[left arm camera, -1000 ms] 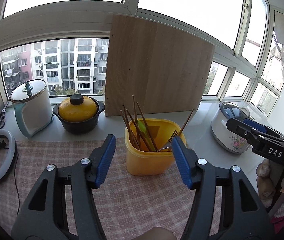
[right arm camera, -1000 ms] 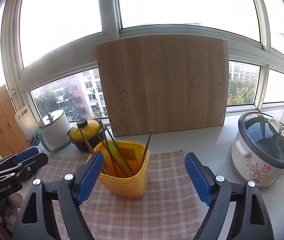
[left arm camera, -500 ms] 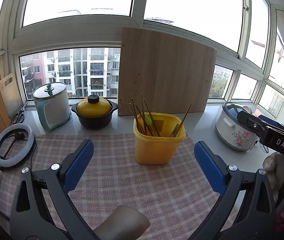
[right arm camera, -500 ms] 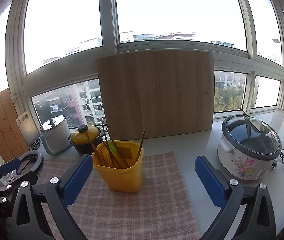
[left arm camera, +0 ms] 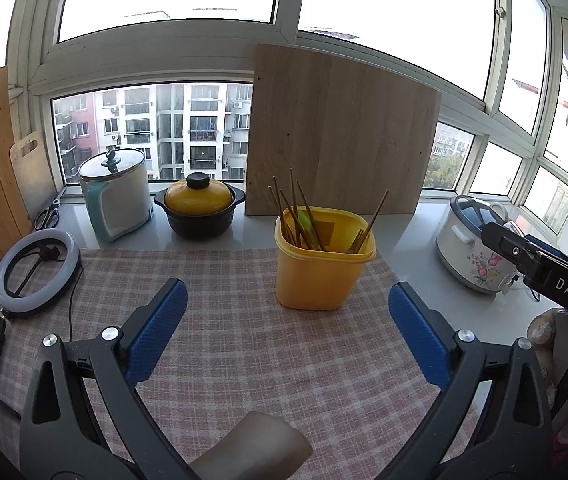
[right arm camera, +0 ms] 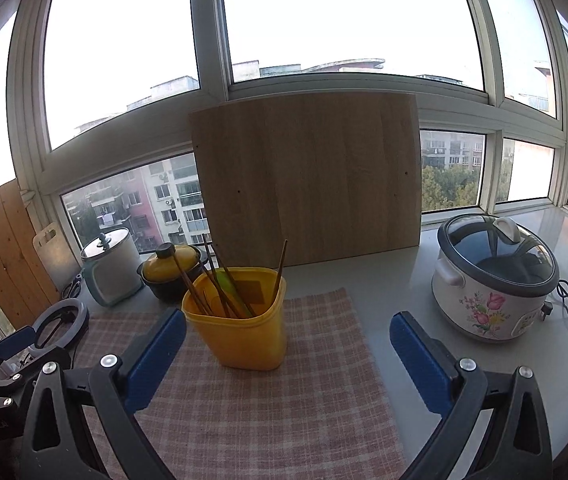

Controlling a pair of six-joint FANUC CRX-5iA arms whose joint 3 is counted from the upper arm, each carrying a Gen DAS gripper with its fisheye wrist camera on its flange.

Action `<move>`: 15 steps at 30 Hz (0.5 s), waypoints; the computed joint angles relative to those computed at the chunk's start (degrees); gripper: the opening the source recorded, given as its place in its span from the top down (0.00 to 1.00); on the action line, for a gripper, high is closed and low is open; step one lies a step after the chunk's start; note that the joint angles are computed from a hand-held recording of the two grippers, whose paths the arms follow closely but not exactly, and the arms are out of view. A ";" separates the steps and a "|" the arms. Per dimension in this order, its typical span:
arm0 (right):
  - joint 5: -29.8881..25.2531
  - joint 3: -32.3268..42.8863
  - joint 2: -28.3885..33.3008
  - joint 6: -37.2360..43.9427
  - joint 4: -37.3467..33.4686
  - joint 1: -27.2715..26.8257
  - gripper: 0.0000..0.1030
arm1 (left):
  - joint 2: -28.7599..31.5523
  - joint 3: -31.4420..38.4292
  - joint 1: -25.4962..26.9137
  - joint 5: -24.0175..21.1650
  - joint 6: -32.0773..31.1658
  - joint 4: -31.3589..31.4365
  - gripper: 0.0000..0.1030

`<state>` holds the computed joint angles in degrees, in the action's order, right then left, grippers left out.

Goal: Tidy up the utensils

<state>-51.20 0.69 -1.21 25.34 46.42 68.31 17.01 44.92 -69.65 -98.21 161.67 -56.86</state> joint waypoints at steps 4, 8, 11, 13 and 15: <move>-0.06 -0.81 -0.61 -0.80 -0.05 0.08 0.00 | 0.42 0.82 -0.36 -0.77 -0.47 -0.11 0.01; -0.39 -1.43 -1.03 -1.09 0.06 0.46 0.00 | 0.59 1.07 -0.76 -1.07 -0.11 -0.46 0.01; -0.30 -1.86 -1.43 -1.26 0.16 0.64 0.00 | 0.74 1.26 -1.04 -1.24 0.07 -0.68 0.01; -0.34 -2.11 -1.63 -1.42 0.45 0.76 0.00 | 0.80 1.40 -1.15 -1.39 0.05 -0.73 0.01; -0.30 -2.24 -1.73 -1.48 0.54 0.80 0.00 | 0.82 1.43 -1.18 -1.41 0.05 -0.75 0.01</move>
<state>-51.50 -1.55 -2.94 23.87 46.95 69.11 17.83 46.35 -70.83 -99.63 161.72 -57.62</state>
